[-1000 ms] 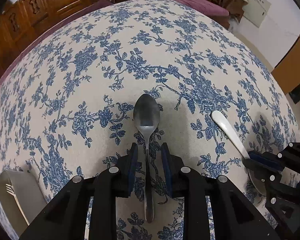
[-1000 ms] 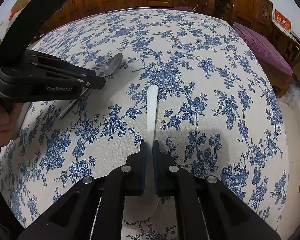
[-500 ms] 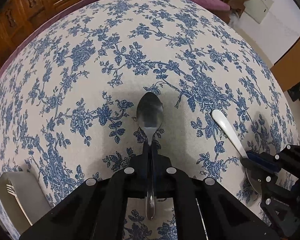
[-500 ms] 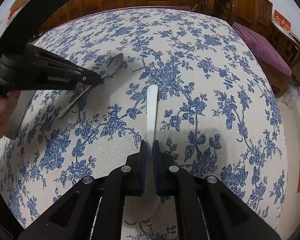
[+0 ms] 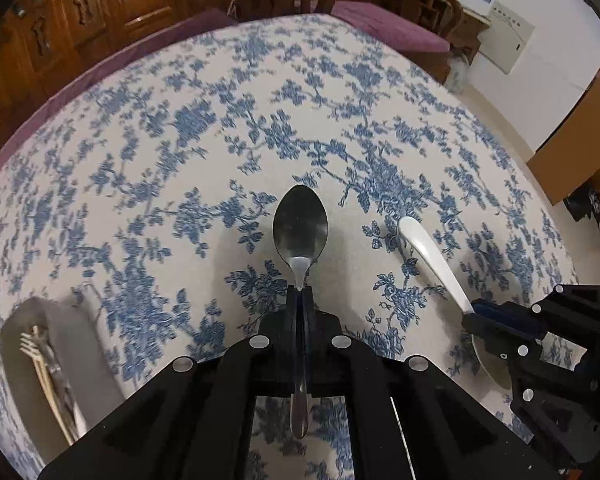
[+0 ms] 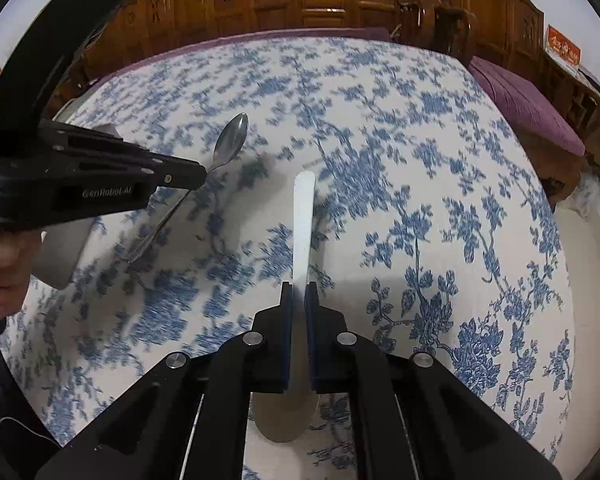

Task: Organize utensils
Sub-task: 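Lift and carry the metal spoon and white spoon over the tray with both tools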

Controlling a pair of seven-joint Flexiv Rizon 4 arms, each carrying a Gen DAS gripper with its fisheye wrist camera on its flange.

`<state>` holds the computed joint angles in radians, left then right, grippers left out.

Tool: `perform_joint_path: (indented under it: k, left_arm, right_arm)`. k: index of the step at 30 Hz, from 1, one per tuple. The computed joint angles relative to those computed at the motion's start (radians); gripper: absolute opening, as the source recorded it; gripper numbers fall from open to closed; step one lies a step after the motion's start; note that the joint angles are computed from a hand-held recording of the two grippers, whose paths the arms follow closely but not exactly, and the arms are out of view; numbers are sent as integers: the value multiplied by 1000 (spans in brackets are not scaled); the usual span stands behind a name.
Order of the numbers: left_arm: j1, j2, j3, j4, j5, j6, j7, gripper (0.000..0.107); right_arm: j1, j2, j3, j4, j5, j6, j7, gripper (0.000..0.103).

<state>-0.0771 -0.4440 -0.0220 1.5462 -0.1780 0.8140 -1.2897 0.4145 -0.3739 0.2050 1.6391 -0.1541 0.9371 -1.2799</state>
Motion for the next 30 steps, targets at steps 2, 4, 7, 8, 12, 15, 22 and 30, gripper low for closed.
perform_joint_path:
  k: [2, 4, 7, 8, 12, 15, 22, 30]
  left_arm:
    - [4, 25, -2, 26, -9, 23, 9, 1]
    - [5, 44, -2, 42, -10, 37, 17, 1]
    - [13, 84, -3, 80, -27, 56, 33, 1]
    - [15, 96, -2, 91, -32, 62, 37, 1]
    - [26, 147, 7, 136, -47, 84, 52, 1]
    - [40, 186, 14, 172, -65, 101, 65, 1]
    - [78, 260, 36, 248, -110, 132, 104, 1]
    - [129, 322, 71, 336, -160, 149, 147, 1]
  right_arm:
    - [6, 8, -1, -1, -6, 6, 9, 8]
    - [9, 13, 1, -5, -8, 8, 13, 8]
    - [17, 20, 2, -11, -15, 7, 19, 8]
    - [20, 22, 3, -13, -17, 7, 21, 8]
    - [32, 26, 8, -25, -21, 7, 28, 8]
    - [46, 25, 11, -40, -28, 8, 33, 8]
    - [88, 0, 23, -108, -36, -1, 32, 8]
    - [143, -43, 37, -190, -37, -26, 14, 8]
